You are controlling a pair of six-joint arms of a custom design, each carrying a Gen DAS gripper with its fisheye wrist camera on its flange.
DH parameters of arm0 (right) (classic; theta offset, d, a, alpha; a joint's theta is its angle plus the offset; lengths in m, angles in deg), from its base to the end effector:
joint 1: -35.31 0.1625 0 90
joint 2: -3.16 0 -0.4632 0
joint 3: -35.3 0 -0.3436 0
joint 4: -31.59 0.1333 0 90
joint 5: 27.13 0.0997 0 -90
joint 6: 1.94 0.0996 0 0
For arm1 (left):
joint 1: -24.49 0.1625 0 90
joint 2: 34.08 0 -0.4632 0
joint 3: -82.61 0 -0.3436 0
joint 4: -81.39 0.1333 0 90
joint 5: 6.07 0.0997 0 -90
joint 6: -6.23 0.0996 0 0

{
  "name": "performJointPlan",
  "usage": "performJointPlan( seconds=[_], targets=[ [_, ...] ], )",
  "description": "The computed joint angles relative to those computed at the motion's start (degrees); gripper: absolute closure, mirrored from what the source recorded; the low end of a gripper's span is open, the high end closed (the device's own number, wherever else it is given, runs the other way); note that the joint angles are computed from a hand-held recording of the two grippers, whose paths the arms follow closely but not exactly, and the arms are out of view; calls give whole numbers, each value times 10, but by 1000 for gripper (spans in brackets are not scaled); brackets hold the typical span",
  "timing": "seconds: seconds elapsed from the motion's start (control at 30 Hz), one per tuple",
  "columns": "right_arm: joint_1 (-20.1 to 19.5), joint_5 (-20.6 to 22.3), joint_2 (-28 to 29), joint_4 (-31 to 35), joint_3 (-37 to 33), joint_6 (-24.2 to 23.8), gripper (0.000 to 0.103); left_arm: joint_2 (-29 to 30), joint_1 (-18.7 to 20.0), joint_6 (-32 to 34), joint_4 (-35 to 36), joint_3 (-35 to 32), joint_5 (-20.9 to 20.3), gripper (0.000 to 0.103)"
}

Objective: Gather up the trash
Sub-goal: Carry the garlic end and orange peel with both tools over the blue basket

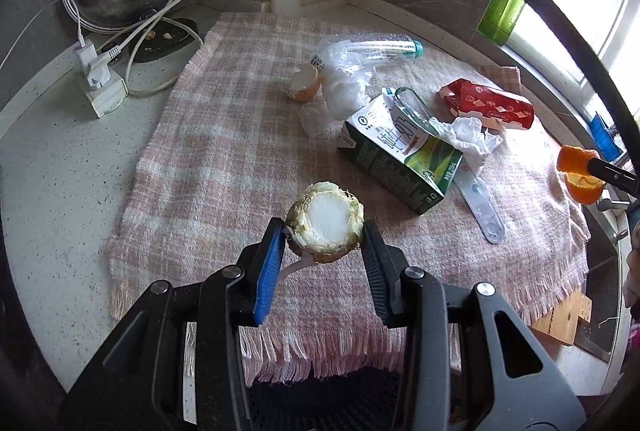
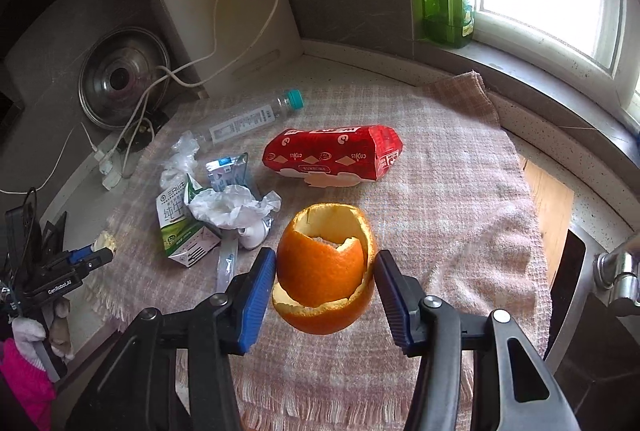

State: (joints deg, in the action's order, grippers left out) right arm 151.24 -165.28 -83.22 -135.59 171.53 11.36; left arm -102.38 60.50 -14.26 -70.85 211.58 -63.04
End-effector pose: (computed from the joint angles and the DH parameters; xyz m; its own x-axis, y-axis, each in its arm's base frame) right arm 0.2149 -0.3068 0.3489 -0.8188 0.1992 0.5384 -0.2056 0.7739 -0.5990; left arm -0.2469 -0.4113 0.2126 -0.7561 0.4213 -0.5008 0.5807 0.7848 -0.2164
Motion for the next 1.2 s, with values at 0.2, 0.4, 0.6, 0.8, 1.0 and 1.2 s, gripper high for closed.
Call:
performJointPlan(
  seconds=[0.2,0.4,0.6,0.8,1.0,1.2],
  targets=[
    [56,8,-5,26,10,47,51,-43,-21,-33,12,34,-12,64],
    [96,-39,29,43,18,72,55,-65,-39,-51,23,66,-13,64],
    [100,-3,27,27,34,85,56,-87,-50,-79,32,90,-21,64],
    [137,13,44,45,32,109,56,-110,-66,-98,51,110,-26,64],
    [162,58,75,32,38,132,56,-126,-78,-116,70,129,-35,64],
    [171,104,114,4,51,149,56,-137,-88,-139,82,152,-49,64]
  ],
)
